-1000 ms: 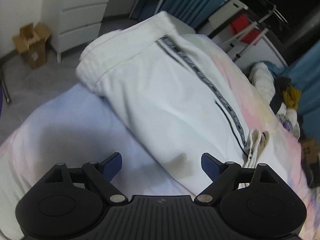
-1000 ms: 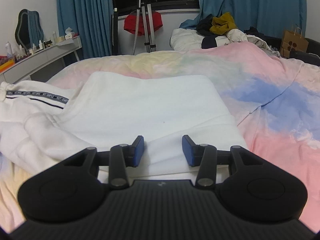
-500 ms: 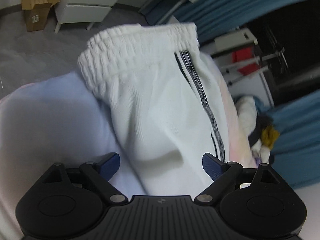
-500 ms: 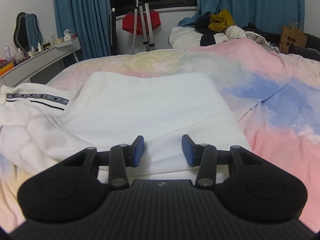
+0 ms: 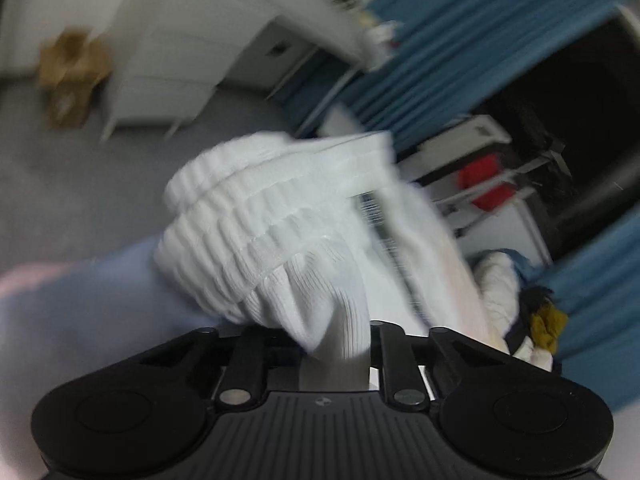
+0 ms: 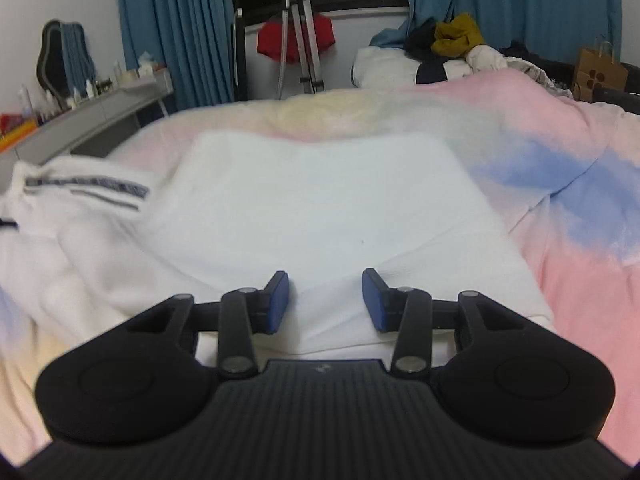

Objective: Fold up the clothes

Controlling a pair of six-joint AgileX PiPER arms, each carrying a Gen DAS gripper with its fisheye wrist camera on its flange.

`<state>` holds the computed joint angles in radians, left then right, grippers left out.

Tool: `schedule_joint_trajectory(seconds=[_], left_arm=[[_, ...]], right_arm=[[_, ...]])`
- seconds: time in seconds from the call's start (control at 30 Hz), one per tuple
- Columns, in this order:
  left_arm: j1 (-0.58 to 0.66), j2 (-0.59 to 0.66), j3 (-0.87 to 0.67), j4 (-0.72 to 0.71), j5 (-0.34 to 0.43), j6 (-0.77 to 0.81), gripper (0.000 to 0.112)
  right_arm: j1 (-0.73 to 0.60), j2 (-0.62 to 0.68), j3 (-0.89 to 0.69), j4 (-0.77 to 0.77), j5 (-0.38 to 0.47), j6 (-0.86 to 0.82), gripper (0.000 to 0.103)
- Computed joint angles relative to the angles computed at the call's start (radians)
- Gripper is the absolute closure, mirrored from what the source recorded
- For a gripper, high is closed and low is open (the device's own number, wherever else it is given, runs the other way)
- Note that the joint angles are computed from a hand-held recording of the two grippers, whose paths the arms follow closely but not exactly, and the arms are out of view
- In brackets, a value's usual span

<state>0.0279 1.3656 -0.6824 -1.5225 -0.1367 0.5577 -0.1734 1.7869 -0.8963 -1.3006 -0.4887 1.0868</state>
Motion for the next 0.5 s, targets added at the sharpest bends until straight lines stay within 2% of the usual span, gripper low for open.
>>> schedule_joint_trajectory(seconds=[0.07, 0.17, 0.27, 0.37, 0.5], left_arm=[[-0.124, -0.04, -0.013, 0.04, -0.144, 0.043, 0.096], [-0.363, -0.074, -0.091, -0.064, -0.407, 0.266, 0.097], [-0.593, -0.012, -0.241, -0.06, -0.634, 0.383, 0.097], [-0.798, 0.144, -0.464, -0.049, -0.813, 0.533, 0.096], [-0.982, 0.483, -0.847, -0.034, -0.97, 0.757, 0.095]], right_arm=[[-0.008, -0.006, 0.002, -0.01, -0.011, 0.017, 0.06], [-0.047, -0.018, -0.01, -0.066, -0.038, 0.123, 0.06], [-0.109, -0.033, -0.038, -0.128, -0.058, 0.273, 0.06], [-0.202, -0.057, -0.055, -0.159, -0.116, 0.386, 0.06], [-0.298, -0.075, -0.094, -0.186, -0.125, 0.481, 0.058]])
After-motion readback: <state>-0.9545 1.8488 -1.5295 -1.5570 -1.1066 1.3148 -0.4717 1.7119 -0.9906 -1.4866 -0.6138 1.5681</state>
